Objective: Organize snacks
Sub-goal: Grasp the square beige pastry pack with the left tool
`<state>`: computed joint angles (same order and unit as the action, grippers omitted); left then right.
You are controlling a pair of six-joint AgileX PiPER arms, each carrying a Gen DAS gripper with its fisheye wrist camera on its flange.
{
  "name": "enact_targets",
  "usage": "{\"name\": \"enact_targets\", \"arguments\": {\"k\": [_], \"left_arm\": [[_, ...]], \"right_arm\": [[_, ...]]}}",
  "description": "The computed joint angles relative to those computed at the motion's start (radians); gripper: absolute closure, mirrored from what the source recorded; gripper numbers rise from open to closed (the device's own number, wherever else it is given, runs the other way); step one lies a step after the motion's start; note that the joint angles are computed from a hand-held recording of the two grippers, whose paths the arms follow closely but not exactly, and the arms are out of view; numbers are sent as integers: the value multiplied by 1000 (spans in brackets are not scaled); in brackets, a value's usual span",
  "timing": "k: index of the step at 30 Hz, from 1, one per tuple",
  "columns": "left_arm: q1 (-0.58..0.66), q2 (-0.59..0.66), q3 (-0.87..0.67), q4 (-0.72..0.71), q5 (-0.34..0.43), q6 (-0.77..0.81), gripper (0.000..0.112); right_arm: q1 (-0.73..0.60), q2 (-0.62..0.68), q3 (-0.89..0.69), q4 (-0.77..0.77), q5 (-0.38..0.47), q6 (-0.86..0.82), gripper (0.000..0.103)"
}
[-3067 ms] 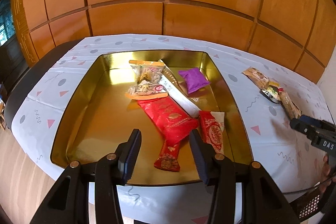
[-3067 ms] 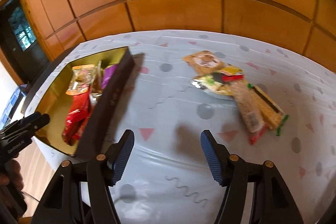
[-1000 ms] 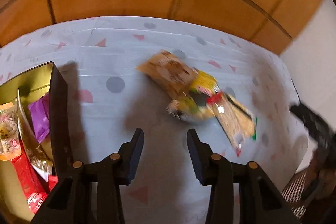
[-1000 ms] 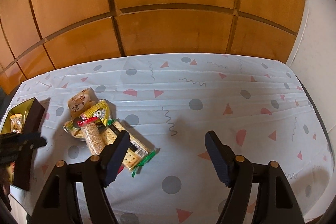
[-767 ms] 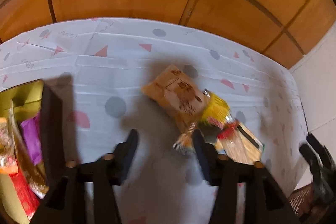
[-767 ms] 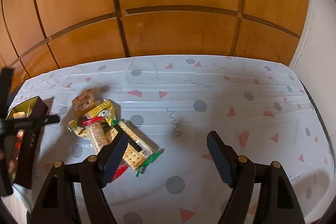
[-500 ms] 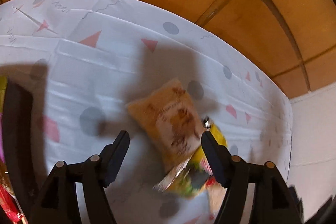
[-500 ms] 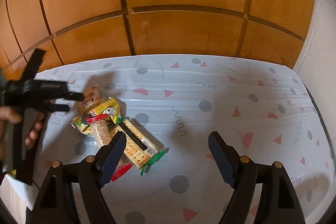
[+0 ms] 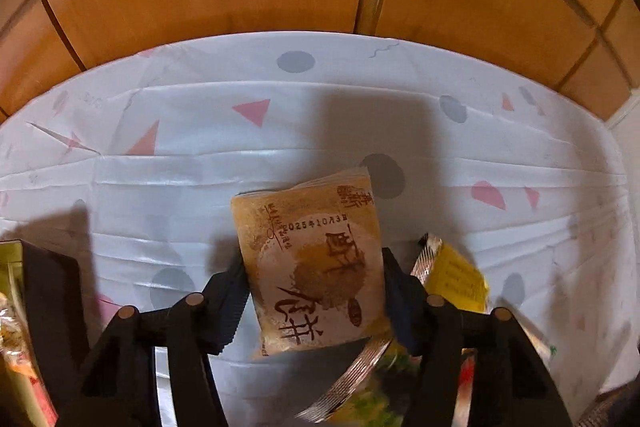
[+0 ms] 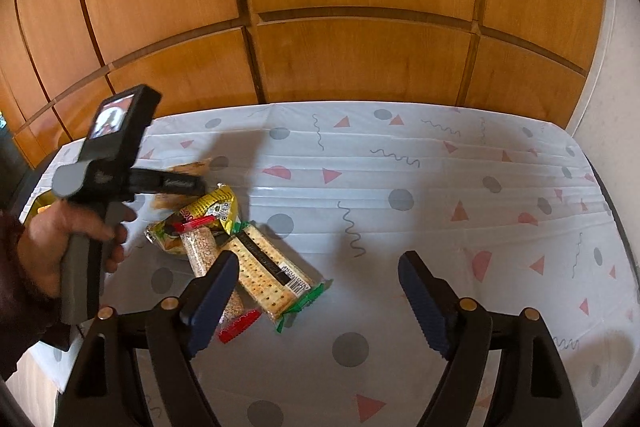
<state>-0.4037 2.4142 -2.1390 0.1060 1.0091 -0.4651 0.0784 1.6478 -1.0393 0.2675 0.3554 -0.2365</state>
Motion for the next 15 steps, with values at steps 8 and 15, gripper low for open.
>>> {"name": "enact_targets", "arguments": {"k": [8, 15], "left_arm": [[60, -248, 450, 18, -174, 10, 51], [-32, -486, 868, 94, -371, -53, 51]], "right_arm": [[6, 21, -10, -118, 0, 120, 21], [13, 40, -22, -220, 17, 222, 21]]}}
